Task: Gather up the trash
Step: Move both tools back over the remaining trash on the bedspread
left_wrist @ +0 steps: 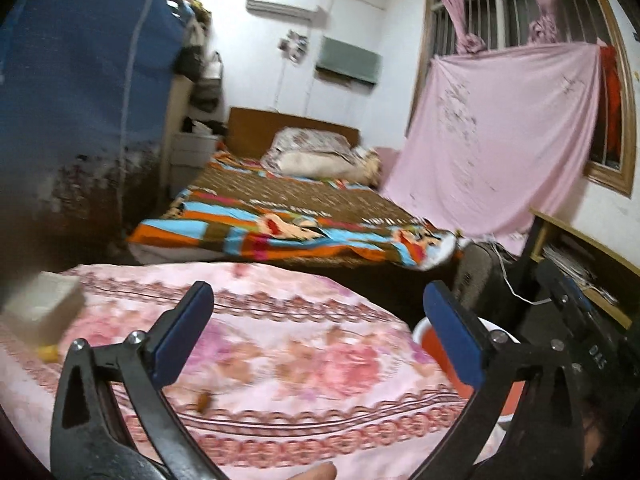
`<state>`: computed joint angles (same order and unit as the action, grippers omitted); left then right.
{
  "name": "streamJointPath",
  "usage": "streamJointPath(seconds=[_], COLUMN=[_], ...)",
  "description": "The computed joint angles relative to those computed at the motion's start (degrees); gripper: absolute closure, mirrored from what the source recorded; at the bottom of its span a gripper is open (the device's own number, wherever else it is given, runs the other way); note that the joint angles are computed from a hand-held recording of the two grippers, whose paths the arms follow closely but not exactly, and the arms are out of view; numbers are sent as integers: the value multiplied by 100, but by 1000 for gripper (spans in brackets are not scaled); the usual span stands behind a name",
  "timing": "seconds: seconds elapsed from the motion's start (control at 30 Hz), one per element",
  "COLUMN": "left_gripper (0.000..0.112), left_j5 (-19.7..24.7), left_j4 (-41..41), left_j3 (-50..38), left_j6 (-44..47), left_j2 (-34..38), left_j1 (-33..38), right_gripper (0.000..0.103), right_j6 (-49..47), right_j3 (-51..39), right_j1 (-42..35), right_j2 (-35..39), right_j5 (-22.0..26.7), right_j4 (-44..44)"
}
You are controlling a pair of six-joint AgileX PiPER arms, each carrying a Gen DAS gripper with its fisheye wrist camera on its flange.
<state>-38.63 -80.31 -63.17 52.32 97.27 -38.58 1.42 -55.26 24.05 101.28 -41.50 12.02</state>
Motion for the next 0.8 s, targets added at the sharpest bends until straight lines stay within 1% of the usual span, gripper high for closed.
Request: streamJointPath(seconds=[0.2, 0.3, 0.5, 0.57, 0.67, 0.8], left_gripper=[20, 20, 20, 20, 20, 20], left_j5=[-606, -1043, -1767, -2004, -2183, -2250], left_j4=[270, 426, 448, 448, 457, 541], left_j3=[809, 1270, 2064, 2361, 2698, 3156], left_j6=[-382, -628, -838, -848, -796, -817], left_j2=[-506, -753, -1257, -1457, -1725, -2100], left_j1=[-19, -85, -257, -277, -211, -57], right_gripper=[0, 0, 0, 0, 0, 0], right_j6=[-439, -686, -1220, -1307, -1316, -1404], right_j3=[30, 88, 56, 14, -38, -252], right_j1=[599, 915, 1524, 1657, 1817, 2022], right_j2=[90, 127, 266, 304, 329, 475], right_j5=[-472, -763, -1233, -1301, -1303, -1215], right_j4=[134, 238, 532, 566, 566, 593])
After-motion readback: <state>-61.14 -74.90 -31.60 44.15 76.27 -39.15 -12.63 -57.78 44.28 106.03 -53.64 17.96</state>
